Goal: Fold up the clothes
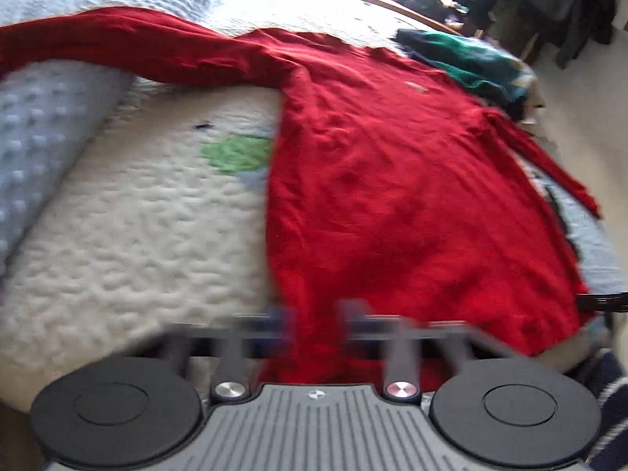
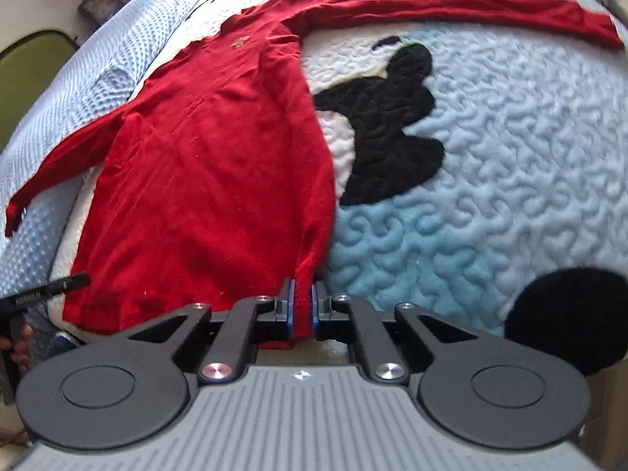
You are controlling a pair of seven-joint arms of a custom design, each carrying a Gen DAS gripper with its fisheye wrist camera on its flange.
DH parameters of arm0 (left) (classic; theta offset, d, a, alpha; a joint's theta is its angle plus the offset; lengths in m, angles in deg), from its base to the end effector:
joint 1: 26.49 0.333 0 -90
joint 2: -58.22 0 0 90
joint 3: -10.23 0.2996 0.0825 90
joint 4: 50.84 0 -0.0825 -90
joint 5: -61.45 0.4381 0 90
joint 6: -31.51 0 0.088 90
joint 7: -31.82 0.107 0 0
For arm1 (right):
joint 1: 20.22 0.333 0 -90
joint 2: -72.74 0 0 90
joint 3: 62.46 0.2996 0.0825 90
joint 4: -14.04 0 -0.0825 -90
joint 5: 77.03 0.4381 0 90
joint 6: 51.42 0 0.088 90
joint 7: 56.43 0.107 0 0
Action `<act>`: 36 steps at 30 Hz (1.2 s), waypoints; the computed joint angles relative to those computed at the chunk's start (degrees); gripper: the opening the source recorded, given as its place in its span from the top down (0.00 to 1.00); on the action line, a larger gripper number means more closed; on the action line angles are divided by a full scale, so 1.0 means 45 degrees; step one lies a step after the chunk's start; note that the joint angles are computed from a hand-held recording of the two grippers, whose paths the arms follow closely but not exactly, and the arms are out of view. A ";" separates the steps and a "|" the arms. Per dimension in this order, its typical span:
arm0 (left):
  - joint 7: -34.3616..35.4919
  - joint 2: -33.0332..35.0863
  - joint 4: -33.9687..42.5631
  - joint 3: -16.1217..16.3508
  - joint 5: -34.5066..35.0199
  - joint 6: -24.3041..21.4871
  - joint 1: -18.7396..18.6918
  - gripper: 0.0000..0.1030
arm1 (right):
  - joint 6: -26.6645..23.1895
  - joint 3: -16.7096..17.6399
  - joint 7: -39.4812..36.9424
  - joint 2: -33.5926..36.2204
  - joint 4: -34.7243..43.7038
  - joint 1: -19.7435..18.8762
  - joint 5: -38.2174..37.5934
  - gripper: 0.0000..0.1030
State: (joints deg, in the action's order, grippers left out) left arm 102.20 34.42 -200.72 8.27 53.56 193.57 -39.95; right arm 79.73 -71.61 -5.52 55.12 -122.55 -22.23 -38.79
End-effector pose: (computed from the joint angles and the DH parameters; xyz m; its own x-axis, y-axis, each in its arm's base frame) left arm 0.4753 -0.1235 0.4138 0.0990 -0.9528 0.2870 -0.8225 -0.2406 -0.5154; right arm 0.5151 -0.0877 0.4204 0.1753 -0.8961 -0.4077 -0.9101 0.0104 -0.4142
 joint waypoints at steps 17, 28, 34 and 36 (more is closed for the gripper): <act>-0.0925 -0.0726 -0.0236 -0.0470 0.1192 -0.1063 0.0260 0.93 | 0.0107 0.0160 0.0375 -0.0255 -0.0158 -0.0318 -0.1583 0.90; -0.0925 -0.2133 -0.0088 -0.0330 0.1814 -0.0742 0.1236 0.67 | 0.3098 -0.0103 0.1511 0.0015 0.0548 -0.0596 -0.1062 0.65; -0.2517 0.1023 0.2985 -0.1249 0.3788 -0.0133 0.2900 0.54 | 0.6133 -0.0227 0.2828 0.3837 0.3960 -0.0713 0.0701 0.64; -0.2634 0.2577 0.4494 -0.1172 0.3998 -0.0038 0.2885 0.54 | 0.6807 -0.0173 0.4281 0.5225 0.5199 -0.1070 0.0157 0.59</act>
State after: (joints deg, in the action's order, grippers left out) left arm 90.35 46.02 -180.50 3.00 71.55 193.40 -26.97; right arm 110.36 -72.39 13.75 78.63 -99.15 -27.04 -38.08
